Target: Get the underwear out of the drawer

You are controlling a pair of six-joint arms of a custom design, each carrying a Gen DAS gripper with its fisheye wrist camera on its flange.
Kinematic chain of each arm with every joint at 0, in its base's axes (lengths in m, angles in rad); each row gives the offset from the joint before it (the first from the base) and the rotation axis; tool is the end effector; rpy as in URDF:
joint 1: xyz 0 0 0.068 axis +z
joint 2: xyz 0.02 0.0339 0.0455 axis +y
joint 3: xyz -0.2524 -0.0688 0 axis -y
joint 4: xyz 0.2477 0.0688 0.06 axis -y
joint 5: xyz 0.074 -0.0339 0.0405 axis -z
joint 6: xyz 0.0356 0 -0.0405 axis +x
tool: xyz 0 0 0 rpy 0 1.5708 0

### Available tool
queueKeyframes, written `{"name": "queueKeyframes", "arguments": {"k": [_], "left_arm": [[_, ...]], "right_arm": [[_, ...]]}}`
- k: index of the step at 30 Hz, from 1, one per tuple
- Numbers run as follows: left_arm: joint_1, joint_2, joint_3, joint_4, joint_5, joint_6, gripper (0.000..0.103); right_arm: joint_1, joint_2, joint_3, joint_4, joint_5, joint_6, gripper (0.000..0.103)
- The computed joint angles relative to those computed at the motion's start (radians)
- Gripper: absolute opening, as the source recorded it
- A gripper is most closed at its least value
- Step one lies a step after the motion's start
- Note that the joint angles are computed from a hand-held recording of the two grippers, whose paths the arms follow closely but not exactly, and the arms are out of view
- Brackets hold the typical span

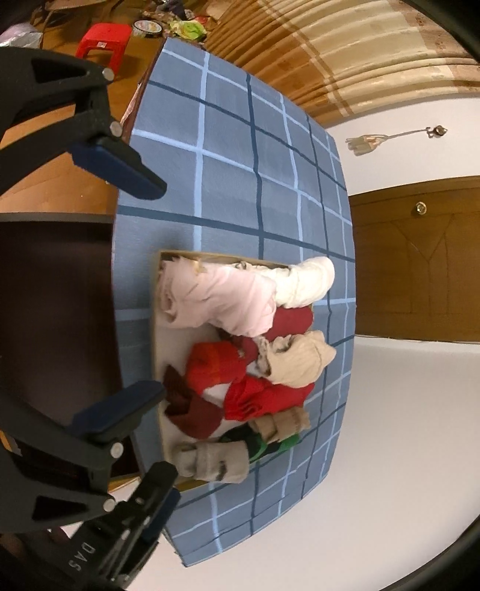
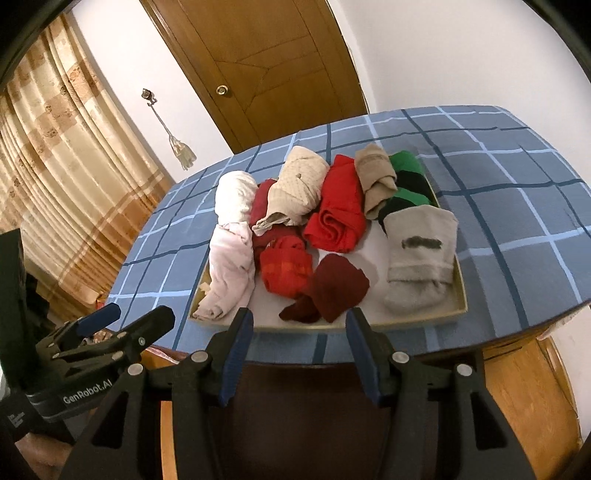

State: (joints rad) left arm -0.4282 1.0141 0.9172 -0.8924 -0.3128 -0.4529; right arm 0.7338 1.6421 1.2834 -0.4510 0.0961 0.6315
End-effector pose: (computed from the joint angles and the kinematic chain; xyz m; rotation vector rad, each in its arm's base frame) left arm 0.1849 -0.0723 0.2734 -0.1481 2.4859 0.0374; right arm 0.2744 0.2429 0.2552 -0.0779 2.4415 0.5252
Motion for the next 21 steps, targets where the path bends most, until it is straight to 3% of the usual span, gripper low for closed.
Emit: {"name": "queueKeyframes", "arguments": {"k": [13,21], "left_arm": [[-0.155,-0.100,-0.003,-0.112,-0.083,-0.125,0.100],[-0.294,-0.134,0.037,-0.197,-0.183,-0.223,0.100]], "right_arm": [[0.064,-0.182,-0.137,-0.024,0.101,0.068,0.055],[0.125,-0.311,-0.184,-0.072,0.195,0.073,0.055]]}}
